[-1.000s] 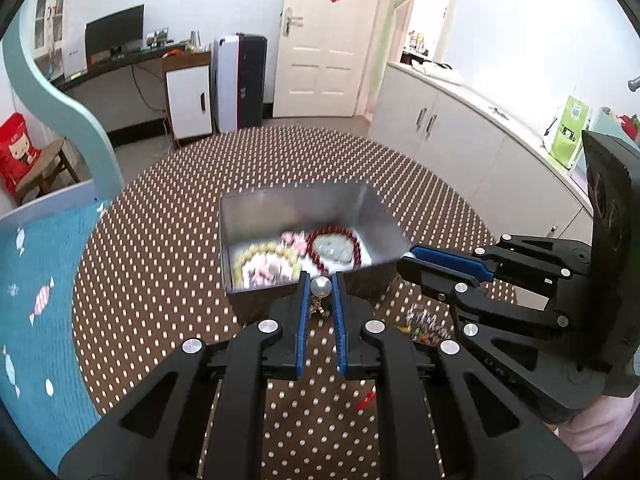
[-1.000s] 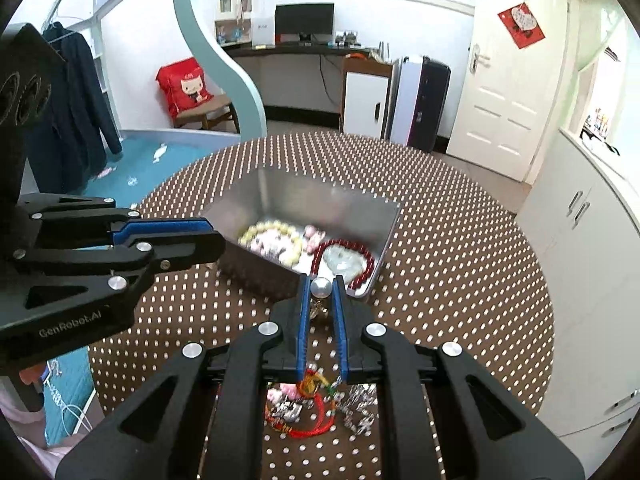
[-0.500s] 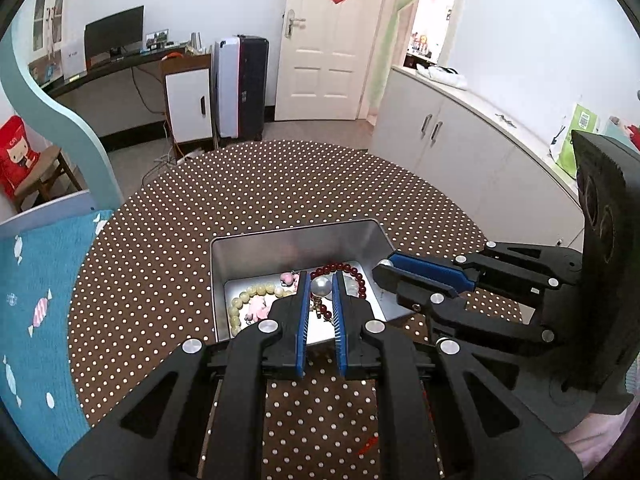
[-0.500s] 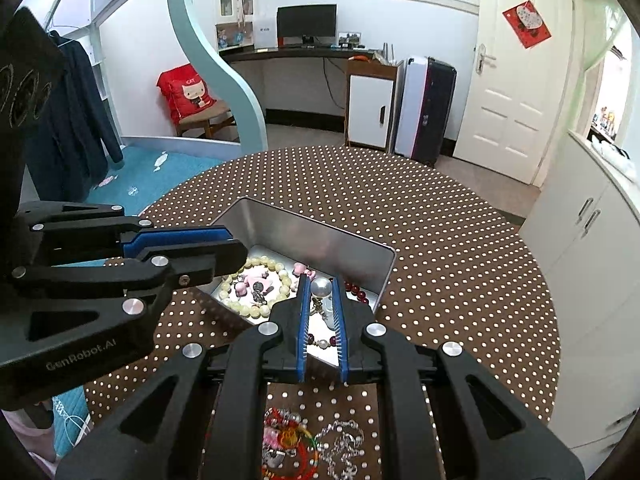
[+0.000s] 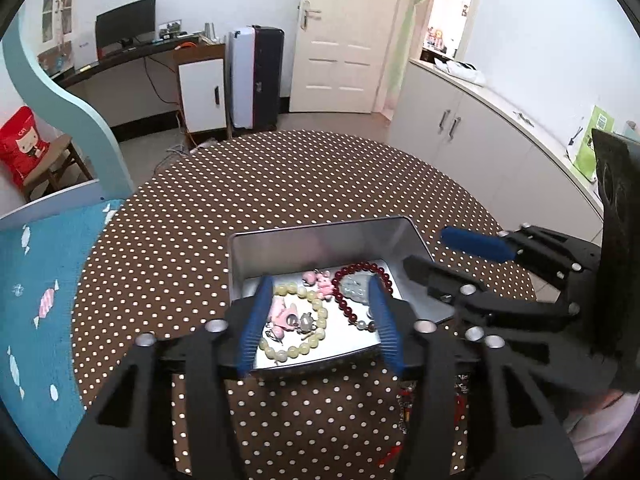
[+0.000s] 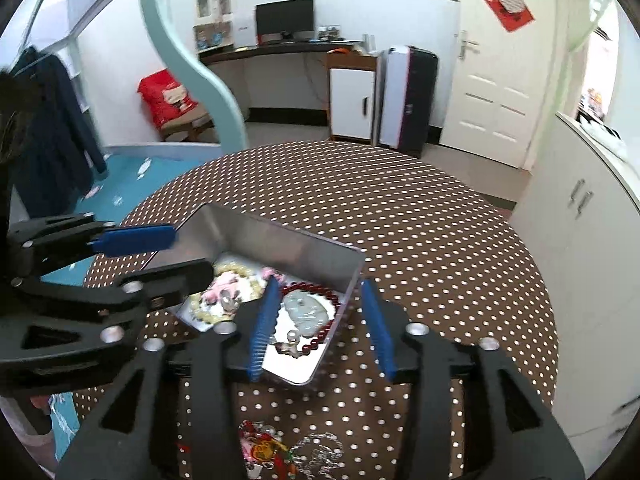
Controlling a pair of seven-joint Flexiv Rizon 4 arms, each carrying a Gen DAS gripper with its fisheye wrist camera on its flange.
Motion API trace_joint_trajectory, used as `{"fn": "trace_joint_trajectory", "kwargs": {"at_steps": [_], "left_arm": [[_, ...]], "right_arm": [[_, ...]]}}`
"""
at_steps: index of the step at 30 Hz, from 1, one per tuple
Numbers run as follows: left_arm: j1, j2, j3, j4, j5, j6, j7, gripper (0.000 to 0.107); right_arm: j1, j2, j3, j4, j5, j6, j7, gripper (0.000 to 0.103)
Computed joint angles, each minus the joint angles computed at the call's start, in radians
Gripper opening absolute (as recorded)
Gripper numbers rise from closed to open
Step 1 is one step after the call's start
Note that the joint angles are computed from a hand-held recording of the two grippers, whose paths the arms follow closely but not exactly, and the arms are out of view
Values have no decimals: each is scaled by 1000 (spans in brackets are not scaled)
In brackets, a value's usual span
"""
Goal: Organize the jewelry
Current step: 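Open both tools to drop the items and withdraw from the box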
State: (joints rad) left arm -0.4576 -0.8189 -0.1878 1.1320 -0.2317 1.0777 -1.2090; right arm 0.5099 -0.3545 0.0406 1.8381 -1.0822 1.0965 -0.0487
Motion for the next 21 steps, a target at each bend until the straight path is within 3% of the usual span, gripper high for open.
{"fn": "trace_joint_trajectory", "kwargs": {"at_steps": [7,13,16,19,21], "left_arm": [[15,41,-12,72,-6,38,6,53],[20,82,-25,144,-11,81,20,58],[18,99,-26,173,-11,91,23,64],[11,114,-21,195,-8,93,13,79],[13,128,-27,220,-12,91,12,81]], "right_arm": [[0,37,15,35,-28,-30,43,51],[-5,71,33,73,-62,-59,86,61],[-13,93,46,97,-70,-74,107,67],[-20,112,60,119,-67,-92,132,73],[-23,127,69,136,-64,-112,152,81]]}}
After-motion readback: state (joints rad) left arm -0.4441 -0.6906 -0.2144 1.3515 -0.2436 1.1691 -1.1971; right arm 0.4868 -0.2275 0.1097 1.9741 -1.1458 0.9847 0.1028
